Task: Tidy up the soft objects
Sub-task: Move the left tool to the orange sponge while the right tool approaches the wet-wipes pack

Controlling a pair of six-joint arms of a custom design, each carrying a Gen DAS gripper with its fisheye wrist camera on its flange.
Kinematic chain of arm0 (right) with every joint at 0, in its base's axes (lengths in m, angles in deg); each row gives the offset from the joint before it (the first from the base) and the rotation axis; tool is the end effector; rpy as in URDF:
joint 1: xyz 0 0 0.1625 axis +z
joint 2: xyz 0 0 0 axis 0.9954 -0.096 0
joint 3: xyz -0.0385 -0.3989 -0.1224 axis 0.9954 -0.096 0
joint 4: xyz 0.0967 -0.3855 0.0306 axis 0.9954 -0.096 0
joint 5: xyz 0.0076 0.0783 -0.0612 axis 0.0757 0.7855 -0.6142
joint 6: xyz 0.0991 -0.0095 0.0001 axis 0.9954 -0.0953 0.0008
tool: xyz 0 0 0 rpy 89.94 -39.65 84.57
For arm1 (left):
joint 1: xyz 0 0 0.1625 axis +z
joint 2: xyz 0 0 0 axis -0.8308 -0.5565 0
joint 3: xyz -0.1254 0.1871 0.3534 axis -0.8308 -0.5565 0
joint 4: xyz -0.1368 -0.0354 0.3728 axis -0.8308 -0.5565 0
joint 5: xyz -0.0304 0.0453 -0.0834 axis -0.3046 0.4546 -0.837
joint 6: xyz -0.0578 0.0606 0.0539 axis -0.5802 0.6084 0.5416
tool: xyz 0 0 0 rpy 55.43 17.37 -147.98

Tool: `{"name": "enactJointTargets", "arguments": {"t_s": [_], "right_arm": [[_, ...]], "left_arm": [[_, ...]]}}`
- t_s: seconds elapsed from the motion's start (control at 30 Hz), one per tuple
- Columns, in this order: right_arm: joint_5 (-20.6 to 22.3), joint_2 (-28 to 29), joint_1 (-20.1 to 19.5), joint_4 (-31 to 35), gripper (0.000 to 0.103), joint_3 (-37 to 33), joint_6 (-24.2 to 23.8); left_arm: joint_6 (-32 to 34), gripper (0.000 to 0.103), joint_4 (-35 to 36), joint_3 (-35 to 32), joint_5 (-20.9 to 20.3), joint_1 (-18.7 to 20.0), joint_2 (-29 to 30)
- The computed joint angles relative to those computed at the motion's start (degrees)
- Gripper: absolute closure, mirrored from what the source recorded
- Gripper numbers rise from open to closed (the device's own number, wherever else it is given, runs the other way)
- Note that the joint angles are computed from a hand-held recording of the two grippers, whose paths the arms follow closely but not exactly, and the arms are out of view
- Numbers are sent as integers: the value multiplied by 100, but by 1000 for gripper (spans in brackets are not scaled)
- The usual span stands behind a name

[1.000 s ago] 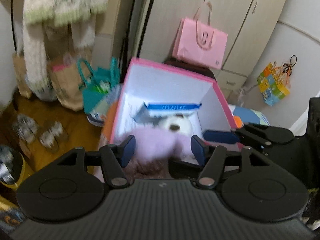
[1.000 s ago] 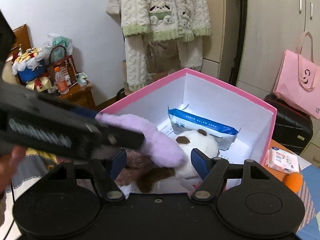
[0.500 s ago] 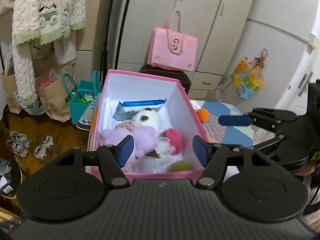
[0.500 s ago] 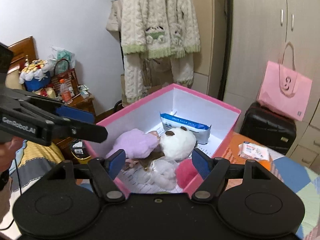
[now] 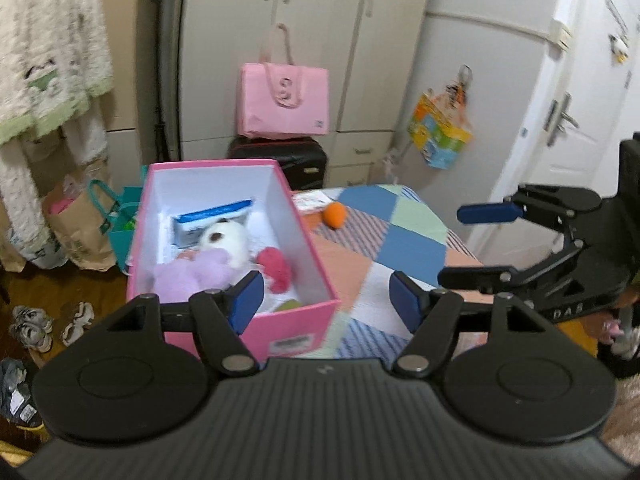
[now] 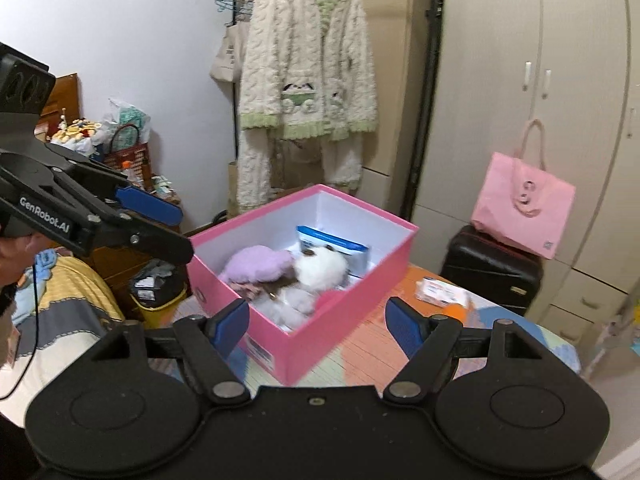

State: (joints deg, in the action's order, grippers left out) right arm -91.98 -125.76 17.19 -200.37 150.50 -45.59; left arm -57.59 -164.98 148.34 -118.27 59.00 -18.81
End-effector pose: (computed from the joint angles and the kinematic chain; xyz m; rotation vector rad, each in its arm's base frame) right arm 0.1991 -0.3224 0.4024 1.5785 -2.2920 0.7510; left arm -0.4173 -0.2343 0.2048 0.5226 2.3565 -1.1148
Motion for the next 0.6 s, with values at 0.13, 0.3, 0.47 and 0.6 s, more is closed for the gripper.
{"name": "enactJointTargets", "arguments": {"t_s": [0.13, 0.3, 0.47, 0.6], "right_arm": [[26, -191, -287, 86, 23, -63, -132], [96, -216, -702, 172, 23, -237, -358], [22, 54, -918, -8, 23, -544, -573], [203, 425, -1109, 214, 23, -1069, -505]], "left_arm": [[479, 34, -615, -96, -125, 74, 341], [1148, 34, -1440, -324, -246, 330, 886], [1627, 34, -2147, -645, -24, 595, 1533], [1947, 34, -2939, -875, 191, 864, 2145]]}}
